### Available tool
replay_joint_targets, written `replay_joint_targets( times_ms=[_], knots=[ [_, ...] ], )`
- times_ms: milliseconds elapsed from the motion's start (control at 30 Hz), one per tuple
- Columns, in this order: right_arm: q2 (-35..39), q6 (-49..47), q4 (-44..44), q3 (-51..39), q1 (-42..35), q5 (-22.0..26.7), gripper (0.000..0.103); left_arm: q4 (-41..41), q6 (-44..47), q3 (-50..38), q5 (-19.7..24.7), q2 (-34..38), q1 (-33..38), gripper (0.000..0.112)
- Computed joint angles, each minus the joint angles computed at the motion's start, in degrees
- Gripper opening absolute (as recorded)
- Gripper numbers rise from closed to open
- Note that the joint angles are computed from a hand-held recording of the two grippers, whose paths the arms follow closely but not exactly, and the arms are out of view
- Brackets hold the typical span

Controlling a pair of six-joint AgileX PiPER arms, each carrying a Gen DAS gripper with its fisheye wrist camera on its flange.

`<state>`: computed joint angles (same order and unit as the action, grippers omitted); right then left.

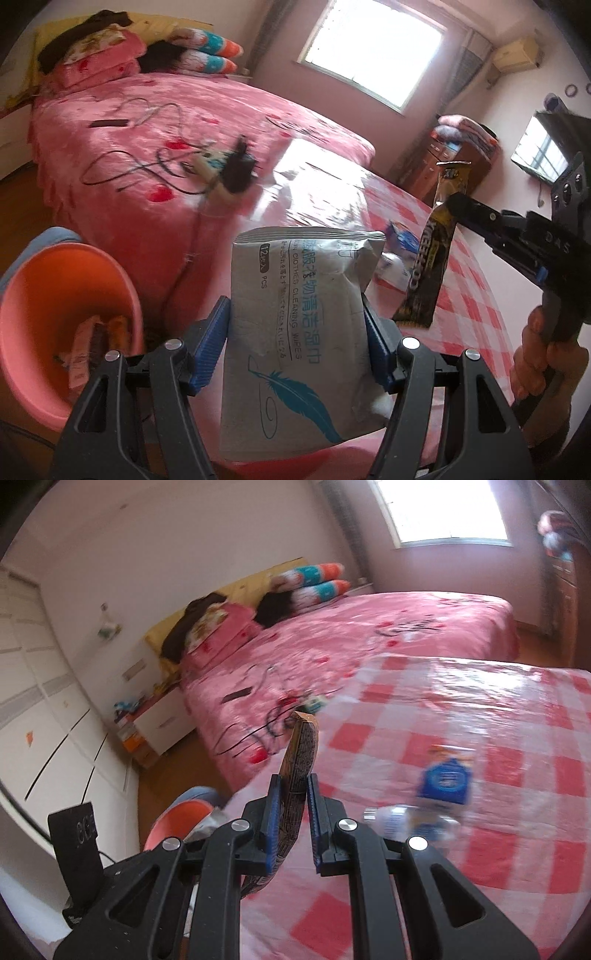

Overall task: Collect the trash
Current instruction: 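Lift and carry the tissue packet and coffee wrapper to the orange bucket, then open both grippers over the bucket to drop both items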

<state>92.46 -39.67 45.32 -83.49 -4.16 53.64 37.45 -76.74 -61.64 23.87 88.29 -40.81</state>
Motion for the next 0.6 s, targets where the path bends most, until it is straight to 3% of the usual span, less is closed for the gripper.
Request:
replay_joint_targets(
  times_ms=[300,600],
  knots=[
    [4.57,4.84,-3.94,-4.87,15.52,-2.79,0.015,5.78,-8.07,10.10,1.70,-8.98,8.31,0.067],
    [11.93,7.76,-6.30,-10.09,26.17,-4.00,0.015,6.78,-11.91,18.40,1.56,-14.43,17.26,0.068]
  ],
)
